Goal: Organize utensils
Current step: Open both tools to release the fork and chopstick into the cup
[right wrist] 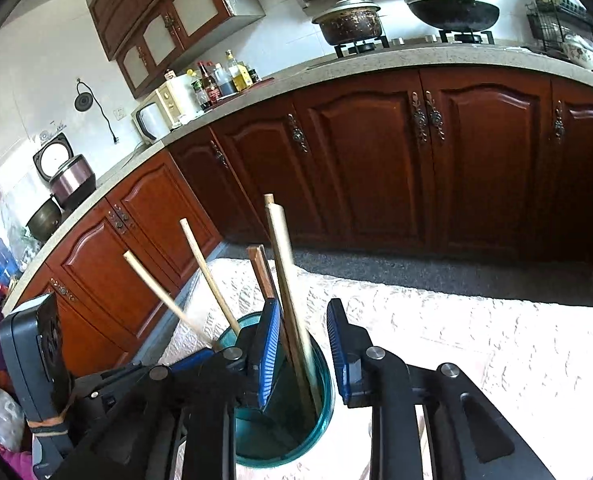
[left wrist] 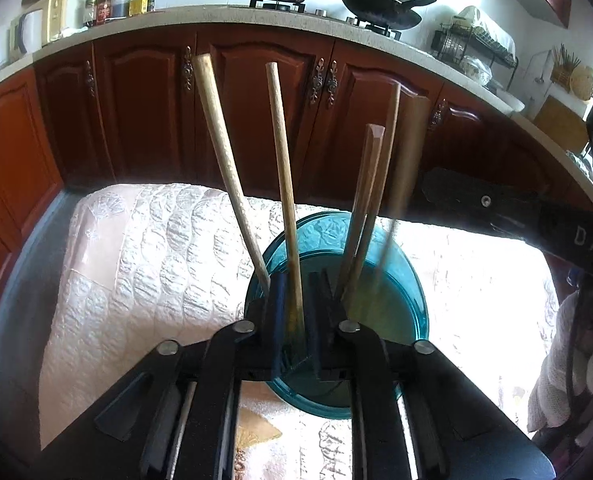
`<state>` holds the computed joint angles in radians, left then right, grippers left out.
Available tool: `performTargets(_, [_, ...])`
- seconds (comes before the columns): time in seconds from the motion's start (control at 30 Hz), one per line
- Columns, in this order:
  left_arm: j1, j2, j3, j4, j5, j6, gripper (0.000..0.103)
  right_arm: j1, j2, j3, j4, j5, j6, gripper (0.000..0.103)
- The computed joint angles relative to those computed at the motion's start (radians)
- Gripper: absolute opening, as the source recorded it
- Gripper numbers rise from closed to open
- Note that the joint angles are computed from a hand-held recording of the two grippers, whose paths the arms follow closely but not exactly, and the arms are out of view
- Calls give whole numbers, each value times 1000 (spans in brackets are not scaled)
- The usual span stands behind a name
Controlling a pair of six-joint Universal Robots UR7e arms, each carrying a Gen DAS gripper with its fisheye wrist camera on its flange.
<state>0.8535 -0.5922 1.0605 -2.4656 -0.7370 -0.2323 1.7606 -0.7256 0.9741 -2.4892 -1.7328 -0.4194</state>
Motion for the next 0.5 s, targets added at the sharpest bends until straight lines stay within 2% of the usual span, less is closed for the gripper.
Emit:
performTargets(0.03, [-1, -3, 4, -1, -1, -2, 23, -1, -7, 10, -2, -3, 4, 23])
performTargets(0.17, [-15, -23, 35, -16, -2, -5, 29, -4, -41, 66, -24, -9, 16, 23])
performTargets(0.23, [-22, -33, 49, -23, -3, -6, 37, -7, -58, 92, -33, -6, 27, 23])
performTargets(0.5, [-60, -67, 116, -60, 22, 1, 46, -2, -132, 216, -89, -47, 22, 26])
